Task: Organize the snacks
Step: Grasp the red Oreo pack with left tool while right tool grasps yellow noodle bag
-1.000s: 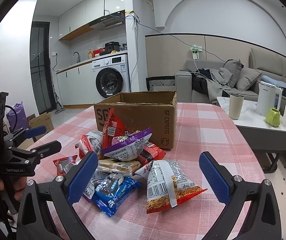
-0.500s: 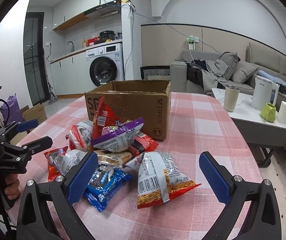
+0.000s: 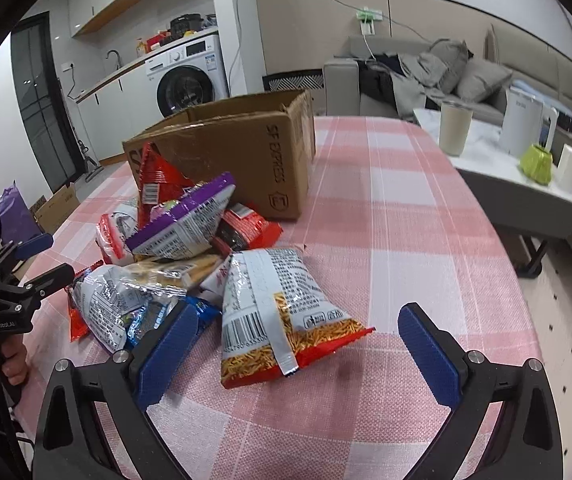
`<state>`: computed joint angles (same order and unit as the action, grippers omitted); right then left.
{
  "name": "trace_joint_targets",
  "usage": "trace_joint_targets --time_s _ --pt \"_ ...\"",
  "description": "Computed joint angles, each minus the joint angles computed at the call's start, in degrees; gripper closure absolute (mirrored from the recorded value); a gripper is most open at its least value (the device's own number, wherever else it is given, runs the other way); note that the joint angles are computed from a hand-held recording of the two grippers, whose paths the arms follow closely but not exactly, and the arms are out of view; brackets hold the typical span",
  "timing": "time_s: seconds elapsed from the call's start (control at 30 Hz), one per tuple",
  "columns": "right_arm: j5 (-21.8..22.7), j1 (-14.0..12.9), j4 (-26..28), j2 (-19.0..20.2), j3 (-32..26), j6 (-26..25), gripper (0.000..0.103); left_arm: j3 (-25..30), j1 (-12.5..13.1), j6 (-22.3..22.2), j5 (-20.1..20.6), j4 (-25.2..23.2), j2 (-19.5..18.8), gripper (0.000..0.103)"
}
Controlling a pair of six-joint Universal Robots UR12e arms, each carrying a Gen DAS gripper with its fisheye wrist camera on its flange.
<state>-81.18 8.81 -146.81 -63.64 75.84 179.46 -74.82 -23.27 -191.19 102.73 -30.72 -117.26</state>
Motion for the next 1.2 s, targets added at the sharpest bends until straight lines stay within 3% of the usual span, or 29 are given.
trace_joint_targets --time_s 0.33,0.4,0.6,0.9,1.03,1.2 --pt "1.26 -0.44 4.7 1.15 -2.11 -1.06 0.001 -0.53 2.12 0.64 -9.36 -3.73 0.88 0.0" --pt "1.84 -0.47 5.39 1.56 -2.67 -1.4 0.006 -0.88 2.47 1.37 -11.67 -3.89 1.15 0.001" --pt "3.07 -0.33 8.29 3.05 -4.7 -2.43 0.019 -0.37 1.75 5.55 -11.1 -6.15 0.8 0.0" --pt "2.47 -0.25 8.8 2.99 -4.41 -2.7 0.033 2.05 0.65 6.23 -8.59 -11.35 -0.84 0.001" --pt "3.01 -0.5 8.34 2.44 -3.47 -2.17 0.038 2.27 1.16 5.49 -10.91 -12.08 -1.02 0.017" --pt "3.55 -0.71 7.34 1.97 -2.58 -1.47 0.04 1.24 1.36 6.54 -12.26 -10.03 -0.5 0.05"
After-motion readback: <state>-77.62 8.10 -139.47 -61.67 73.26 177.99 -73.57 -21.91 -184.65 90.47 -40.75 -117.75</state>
